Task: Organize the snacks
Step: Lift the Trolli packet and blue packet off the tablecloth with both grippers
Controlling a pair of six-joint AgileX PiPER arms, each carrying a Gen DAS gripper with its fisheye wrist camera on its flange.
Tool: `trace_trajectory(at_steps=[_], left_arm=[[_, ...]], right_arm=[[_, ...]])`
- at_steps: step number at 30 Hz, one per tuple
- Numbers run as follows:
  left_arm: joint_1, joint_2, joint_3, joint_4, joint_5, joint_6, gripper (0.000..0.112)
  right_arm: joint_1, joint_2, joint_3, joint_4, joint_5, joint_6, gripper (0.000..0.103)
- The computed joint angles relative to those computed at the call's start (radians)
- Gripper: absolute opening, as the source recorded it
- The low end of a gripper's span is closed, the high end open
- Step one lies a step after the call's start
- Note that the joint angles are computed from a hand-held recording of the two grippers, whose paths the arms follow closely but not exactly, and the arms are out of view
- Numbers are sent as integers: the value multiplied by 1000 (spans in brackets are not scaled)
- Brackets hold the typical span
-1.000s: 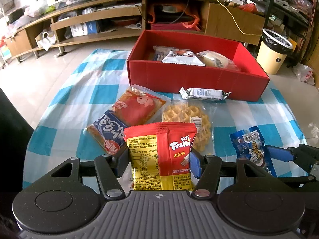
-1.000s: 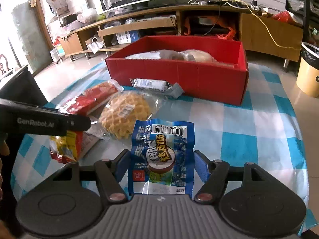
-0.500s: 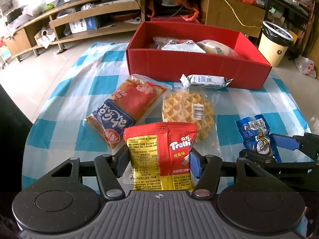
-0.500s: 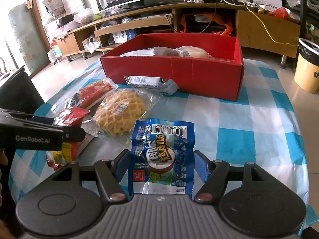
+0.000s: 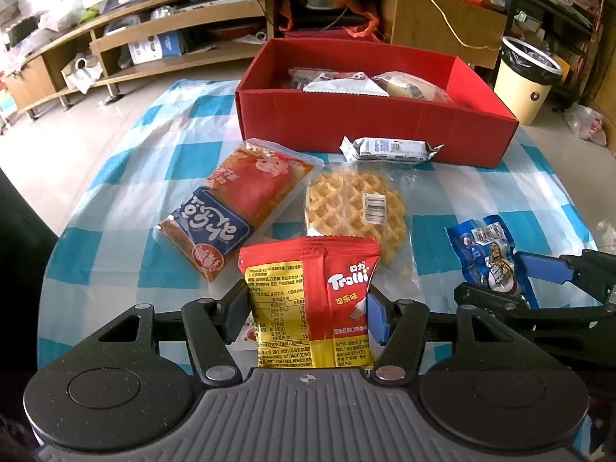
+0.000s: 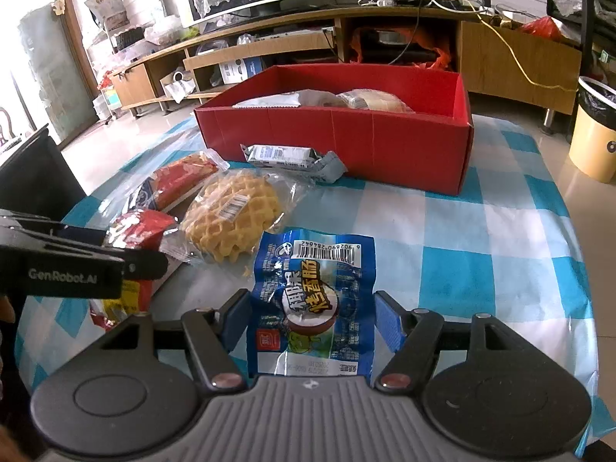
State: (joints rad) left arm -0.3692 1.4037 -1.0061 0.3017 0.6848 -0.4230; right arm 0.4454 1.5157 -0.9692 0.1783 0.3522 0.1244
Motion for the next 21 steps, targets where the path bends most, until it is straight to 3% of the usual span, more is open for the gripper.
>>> trace_trajectory(at_steps=[21], left_arm=[[-8, 4, -3, -2, -1, 1, 68]], right_arm=[[-7, 2, 3, 54, -2, -55, 64]])
